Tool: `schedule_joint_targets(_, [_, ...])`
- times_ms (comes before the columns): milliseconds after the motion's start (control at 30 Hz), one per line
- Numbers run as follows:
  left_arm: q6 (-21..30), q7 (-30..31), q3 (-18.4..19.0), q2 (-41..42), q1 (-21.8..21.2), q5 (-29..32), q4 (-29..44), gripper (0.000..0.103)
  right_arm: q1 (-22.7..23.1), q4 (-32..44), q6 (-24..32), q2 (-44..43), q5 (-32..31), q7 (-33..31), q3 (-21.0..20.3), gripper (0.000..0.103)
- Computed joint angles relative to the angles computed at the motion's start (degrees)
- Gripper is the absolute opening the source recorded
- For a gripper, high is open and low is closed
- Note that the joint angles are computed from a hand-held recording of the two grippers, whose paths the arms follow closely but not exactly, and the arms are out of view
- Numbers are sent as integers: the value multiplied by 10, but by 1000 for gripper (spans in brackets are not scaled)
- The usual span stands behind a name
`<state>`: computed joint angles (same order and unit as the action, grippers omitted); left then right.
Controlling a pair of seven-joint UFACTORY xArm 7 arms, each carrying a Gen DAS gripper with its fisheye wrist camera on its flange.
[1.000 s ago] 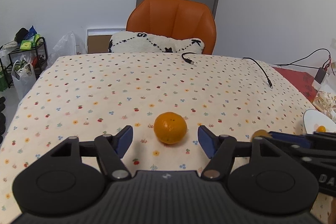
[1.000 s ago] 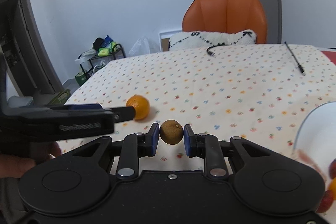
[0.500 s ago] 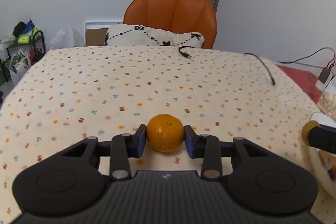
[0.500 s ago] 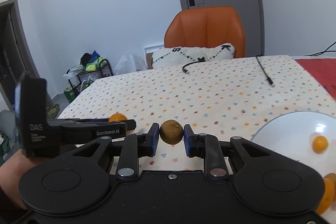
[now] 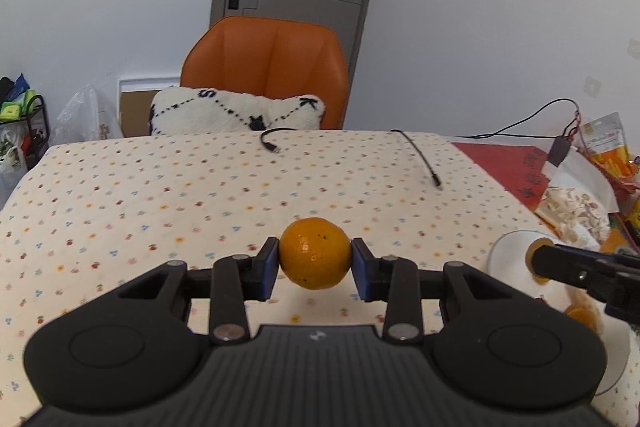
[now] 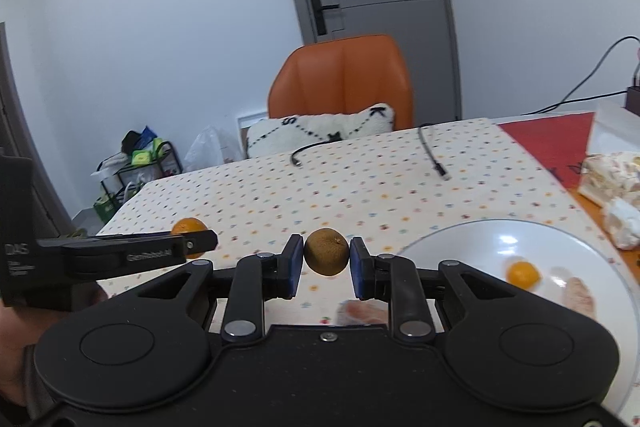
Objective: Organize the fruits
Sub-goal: 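Carry the mandarin and brown fruit over the white plate with both grippers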
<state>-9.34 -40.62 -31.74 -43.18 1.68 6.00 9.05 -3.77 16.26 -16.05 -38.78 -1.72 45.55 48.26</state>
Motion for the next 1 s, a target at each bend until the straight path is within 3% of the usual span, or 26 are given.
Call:
schedule_joint_targets(367, [-7,-19,-34,15,-13,-2,35,36,36,-51,30,-59,-11,8,-64,23])
schedule_joint_targets(1000, [-23,-29,-115,71,14,0,97,36,27,-112,41,-88,-41,30,-116,24])
